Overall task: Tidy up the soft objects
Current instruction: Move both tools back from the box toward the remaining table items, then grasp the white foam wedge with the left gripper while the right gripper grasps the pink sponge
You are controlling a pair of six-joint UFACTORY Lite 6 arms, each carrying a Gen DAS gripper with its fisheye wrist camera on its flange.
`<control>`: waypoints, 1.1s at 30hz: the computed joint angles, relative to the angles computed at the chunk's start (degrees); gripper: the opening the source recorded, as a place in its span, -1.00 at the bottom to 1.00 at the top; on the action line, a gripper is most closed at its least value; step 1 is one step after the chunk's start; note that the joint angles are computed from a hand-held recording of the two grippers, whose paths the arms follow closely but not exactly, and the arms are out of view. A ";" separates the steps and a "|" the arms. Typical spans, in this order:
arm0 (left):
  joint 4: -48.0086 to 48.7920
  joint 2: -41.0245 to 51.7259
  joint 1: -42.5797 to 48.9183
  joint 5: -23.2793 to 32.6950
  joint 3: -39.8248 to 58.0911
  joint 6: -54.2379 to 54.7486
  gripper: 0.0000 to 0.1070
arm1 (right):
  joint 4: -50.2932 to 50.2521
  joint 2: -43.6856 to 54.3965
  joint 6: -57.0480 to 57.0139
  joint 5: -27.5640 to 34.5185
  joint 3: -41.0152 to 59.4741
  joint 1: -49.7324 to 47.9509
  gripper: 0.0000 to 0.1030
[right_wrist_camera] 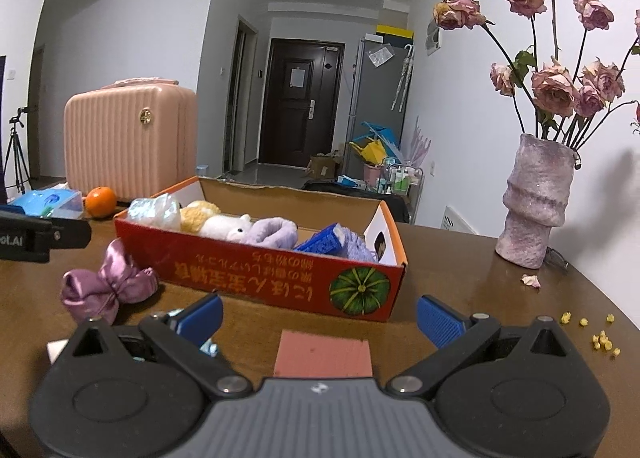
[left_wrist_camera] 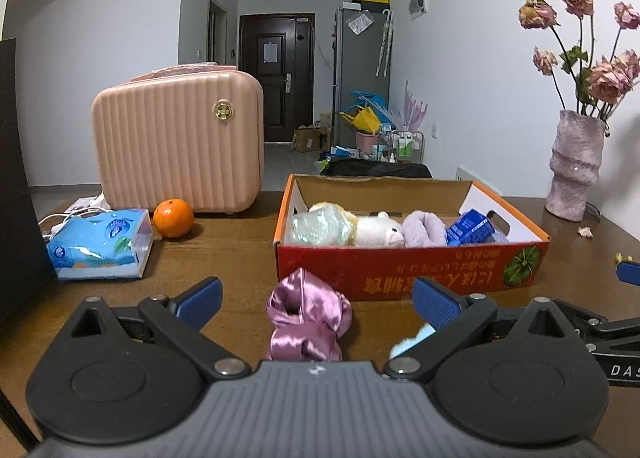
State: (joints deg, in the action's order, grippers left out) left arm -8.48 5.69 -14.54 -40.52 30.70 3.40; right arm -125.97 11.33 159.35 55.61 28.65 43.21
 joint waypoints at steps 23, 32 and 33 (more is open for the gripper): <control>3.32 -6.73 -1.10 -0.65 -12.40 -0.58 0.93 | 6.53 -5.80 6.50 2.15 -11.13 8.88 1.00; 2.66 0.99 -1.94 1.79 -7.67 1.37 0.93 | 6.07 -3.99 6.32 0.83 -10.08 8.89 1.00; 2.72 2.33 -1.77 2.56 -6.53 1.57 0.93 | 5.93 -3.69 6.28 0.63 -9.88 8.89 1.00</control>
State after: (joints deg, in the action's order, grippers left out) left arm -5.76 8.02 -16.32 -37.96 24.17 4.97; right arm -120.04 7.64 165.63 56.24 18.77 52.10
